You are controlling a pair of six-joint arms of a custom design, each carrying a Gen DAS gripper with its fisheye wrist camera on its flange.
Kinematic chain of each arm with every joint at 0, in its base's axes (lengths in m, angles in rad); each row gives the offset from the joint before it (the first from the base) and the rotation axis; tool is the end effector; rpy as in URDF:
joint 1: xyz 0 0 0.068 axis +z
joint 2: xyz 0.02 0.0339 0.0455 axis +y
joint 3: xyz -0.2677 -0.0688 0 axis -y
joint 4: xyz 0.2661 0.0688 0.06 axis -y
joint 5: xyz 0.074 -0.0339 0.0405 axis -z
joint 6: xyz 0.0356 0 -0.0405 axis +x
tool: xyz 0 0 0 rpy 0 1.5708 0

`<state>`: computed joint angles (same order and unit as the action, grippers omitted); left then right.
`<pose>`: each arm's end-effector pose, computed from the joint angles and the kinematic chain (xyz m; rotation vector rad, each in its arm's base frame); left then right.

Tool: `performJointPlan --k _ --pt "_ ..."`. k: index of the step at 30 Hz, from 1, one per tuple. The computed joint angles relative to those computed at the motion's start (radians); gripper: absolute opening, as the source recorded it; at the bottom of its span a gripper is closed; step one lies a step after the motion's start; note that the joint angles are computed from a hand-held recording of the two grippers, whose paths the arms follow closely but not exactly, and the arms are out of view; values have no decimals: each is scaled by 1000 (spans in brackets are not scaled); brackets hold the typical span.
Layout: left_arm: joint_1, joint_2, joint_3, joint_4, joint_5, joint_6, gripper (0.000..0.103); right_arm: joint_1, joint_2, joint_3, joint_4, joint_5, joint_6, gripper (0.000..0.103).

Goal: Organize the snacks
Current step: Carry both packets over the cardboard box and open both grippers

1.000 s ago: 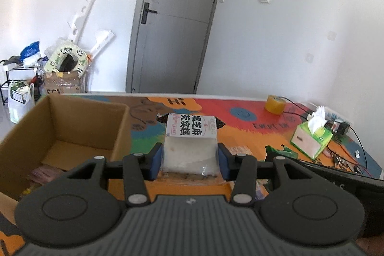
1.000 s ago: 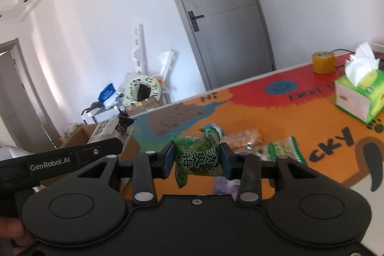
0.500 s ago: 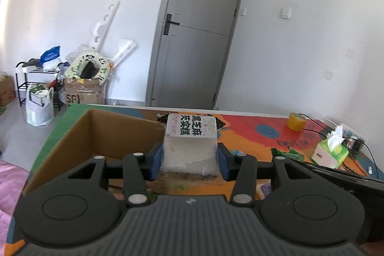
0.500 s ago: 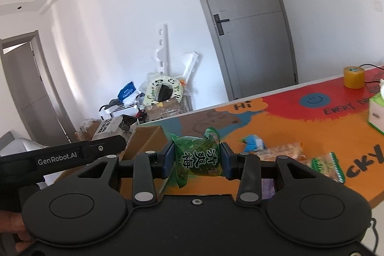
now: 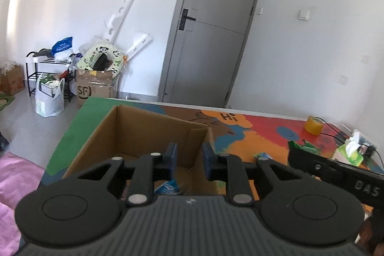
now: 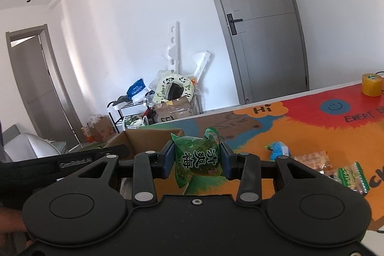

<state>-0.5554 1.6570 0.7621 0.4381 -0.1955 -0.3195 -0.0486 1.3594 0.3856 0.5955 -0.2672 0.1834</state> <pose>0.3045 -0.1808 0.1621 0.1159 2.0332 -0.3557 0.2639 -0.0034 0.1489 0.0488 1.9504 0.3493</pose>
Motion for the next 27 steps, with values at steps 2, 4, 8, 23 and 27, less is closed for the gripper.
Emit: performJointPlan --k 2,4,8,23,27 --pt "10 16 11 -13 3 -4 22 7 4 4 -4 7 3 40" --pt "20 12 8 -21 14 -21 22 6 16 9 1 1 1 40" --pt "38 -19 -16 -24 5 -27 25 23 31 24 -5 4 7 40" --pt "158 -141 -111 -36 52 -53 51 197 133 160 -26 35 31 41" --pt "183 -163 -124 -44 41 -64 67 213 155 190 -24 14 51 70"
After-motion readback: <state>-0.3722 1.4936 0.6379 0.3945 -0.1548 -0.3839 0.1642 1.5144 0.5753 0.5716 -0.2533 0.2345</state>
